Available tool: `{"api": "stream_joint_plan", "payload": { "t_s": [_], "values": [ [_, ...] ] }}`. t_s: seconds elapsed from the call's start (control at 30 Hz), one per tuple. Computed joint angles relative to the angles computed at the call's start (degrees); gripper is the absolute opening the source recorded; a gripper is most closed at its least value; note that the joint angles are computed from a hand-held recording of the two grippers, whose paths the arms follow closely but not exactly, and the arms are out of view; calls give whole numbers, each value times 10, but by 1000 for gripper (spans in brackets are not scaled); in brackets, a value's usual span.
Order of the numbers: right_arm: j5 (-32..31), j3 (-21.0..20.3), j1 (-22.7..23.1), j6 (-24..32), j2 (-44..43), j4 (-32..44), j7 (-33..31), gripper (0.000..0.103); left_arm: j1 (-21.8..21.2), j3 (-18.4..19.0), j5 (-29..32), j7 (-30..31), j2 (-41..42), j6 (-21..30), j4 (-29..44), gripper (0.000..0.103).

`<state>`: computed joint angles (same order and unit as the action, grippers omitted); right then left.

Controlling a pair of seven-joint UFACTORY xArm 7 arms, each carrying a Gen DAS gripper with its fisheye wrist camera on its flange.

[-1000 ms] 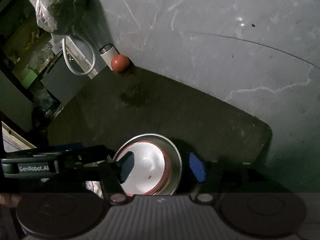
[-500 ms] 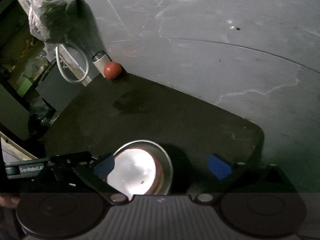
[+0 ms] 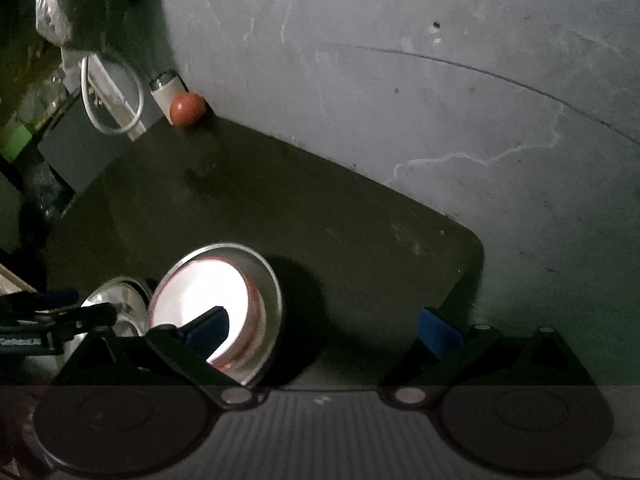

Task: Organize plates and bowls
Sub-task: 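Grip the rim of the steel bowl with both tools and lift it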

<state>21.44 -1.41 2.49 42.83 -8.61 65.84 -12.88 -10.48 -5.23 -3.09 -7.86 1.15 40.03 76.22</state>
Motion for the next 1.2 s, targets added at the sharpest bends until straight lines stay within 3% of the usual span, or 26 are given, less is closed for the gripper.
{"api": "stream_joint_plan", "payload": {
  "t_s": [0.17,0.43,1.03,1.2],
  "values": [
    [6,-5,1,15,-6,-8,-34,103,3,1,-25,72,12,8,18,102],
    [10,-6,0,25,-17,-28,-55,103,-7,-1,28,101,66,73,94,102],
    [-15,3,2,10,-7,-28,-27,102,-23,-1,58,253,174,145,241,102],
    [-1,1,6,12,-6,-28,-33,90,-17,-6,34,283,182,146,251,89]
  ]
}}
